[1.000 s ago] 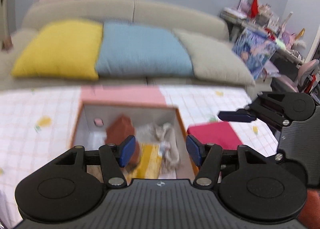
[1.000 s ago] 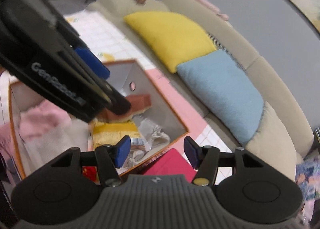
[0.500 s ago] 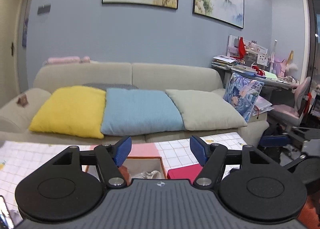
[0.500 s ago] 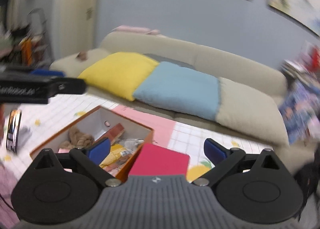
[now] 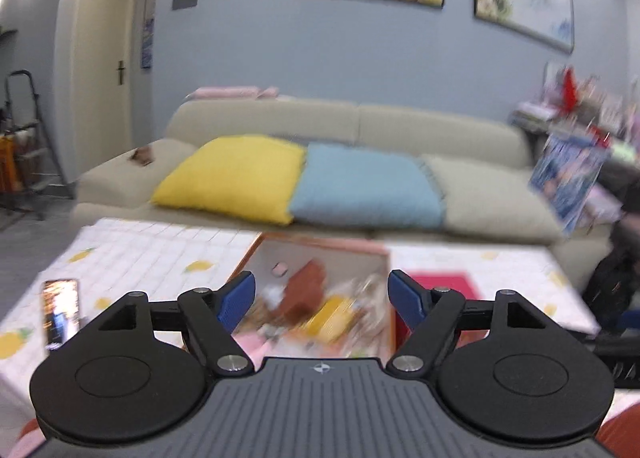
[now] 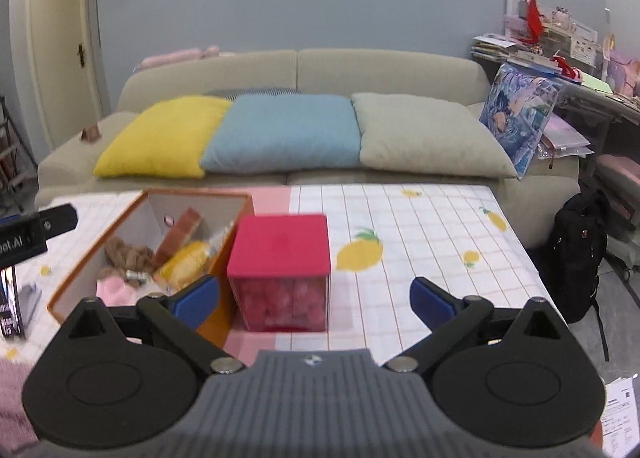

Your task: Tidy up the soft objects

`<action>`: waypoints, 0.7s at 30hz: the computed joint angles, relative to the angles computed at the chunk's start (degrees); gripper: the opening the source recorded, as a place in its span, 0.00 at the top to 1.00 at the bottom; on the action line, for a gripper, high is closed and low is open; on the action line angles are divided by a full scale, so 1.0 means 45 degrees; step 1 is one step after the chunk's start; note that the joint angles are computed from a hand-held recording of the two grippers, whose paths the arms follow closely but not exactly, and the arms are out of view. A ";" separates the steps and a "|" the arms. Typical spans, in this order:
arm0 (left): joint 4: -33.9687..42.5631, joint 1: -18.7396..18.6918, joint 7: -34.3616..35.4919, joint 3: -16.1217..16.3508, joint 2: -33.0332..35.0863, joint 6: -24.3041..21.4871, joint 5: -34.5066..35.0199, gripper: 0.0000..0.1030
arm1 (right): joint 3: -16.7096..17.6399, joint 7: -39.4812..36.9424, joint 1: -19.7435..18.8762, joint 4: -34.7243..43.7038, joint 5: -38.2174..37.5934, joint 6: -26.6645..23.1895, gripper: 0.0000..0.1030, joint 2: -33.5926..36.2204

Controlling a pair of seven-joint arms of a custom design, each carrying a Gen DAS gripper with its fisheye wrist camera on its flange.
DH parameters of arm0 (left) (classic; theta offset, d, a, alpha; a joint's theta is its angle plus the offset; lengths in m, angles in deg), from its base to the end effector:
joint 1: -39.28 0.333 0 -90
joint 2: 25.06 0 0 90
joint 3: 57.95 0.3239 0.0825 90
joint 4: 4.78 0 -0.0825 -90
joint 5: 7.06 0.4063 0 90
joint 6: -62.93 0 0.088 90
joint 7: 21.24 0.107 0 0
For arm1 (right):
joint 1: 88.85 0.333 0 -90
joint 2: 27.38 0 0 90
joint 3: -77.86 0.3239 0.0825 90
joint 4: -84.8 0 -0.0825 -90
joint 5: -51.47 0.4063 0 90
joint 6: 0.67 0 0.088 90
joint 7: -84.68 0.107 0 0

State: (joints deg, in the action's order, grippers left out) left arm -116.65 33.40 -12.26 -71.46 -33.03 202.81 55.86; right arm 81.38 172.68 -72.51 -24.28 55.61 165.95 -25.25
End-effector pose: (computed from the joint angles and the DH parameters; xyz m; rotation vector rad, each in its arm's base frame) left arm 0.5510 -0.2006 0.6114 -1.7751 1.1687 -0.7413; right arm 0.6047 0.2131 0.5951 -1.8230 1.3181 -0.6444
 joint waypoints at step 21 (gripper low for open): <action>-0.0134 -0.0732 0.4394 0.0095 0.0595 -0.1298 -0.4757 0.06 | 0.0033 -0.0048 -0.0039 -0.0743 -0.0133 -0.1119 0.03 0.0069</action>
